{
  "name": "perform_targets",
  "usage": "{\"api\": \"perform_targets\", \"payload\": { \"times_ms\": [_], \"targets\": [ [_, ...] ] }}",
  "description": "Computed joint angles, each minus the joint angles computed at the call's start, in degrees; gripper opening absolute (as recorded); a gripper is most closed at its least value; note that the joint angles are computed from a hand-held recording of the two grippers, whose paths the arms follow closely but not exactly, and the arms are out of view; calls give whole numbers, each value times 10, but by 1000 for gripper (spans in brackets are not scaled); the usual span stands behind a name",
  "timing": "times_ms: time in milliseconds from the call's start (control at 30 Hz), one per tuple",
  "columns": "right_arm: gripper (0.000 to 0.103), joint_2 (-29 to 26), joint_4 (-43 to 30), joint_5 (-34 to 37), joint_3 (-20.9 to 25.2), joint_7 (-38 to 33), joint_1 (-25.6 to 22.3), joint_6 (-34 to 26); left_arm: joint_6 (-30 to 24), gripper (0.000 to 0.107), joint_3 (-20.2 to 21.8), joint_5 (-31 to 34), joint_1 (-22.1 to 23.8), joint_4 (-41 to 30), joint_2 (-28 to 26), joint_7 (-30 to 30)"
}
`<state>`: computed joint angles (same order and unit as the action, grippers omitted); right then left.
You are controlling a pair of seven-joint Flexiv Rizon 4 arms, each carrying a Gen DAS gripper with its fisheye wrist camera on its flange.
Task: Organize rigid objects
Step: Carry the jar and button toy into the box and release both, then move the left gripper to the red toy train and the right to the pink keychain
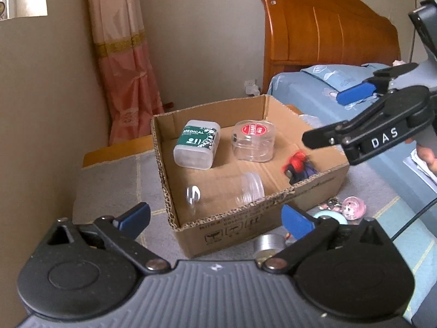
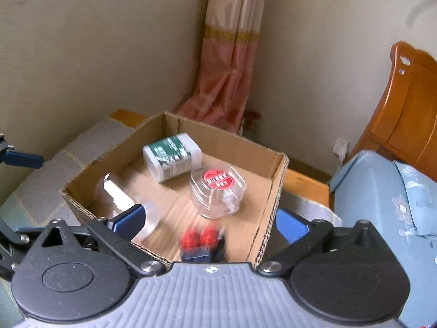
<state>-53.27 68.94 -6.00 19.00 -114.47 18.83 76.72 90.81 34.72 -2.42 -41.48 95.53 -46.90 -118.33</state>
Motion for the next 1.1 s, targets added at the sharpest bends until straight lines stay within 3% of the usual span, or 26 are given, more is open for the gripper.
{"api": "perform_targets", "payload": {
  "times_ms": [233, 367, 633, 700, 867, 933, 1033, 1100],
  "targets": [
    [103, 41, 88, -15, -27, 22, 5, 55, 3, 102, 13, -2, -20, 17, 3, -14],
    [103, 59, 140, -28, -56, 62, 13, 100, 3, 102, 48, -5, -56, 30, -2, -37],
    [103, 70, 256, -15, -211, 202, 106, 217, 14, 102, 144, -25, -153, 61, -44, -85],
    [103, 66, 278, -10, -225, 225, 116, 242, 20, 102, 136, -35, -153, 69, -44, -79],
    [103, 58, 303, -17, -208, 279, 99, 276, 30, 102, 88, -46, -127, 77, -33, -37],
    [103, 53, 297, -29, -196, 295, 86, 276, 30, 102, 81, -51, -126, 76, -36, -21],
    [103, 41, 278, -26, -226, 326, 105, 271, 39, 102, 66, -51, -119, 79, -34, 4],
    [103, 32, 258, -32, -222, 345, 99, 262, 45, 102, 51, -61, -111, 81, -31, 18]
  ]
}}
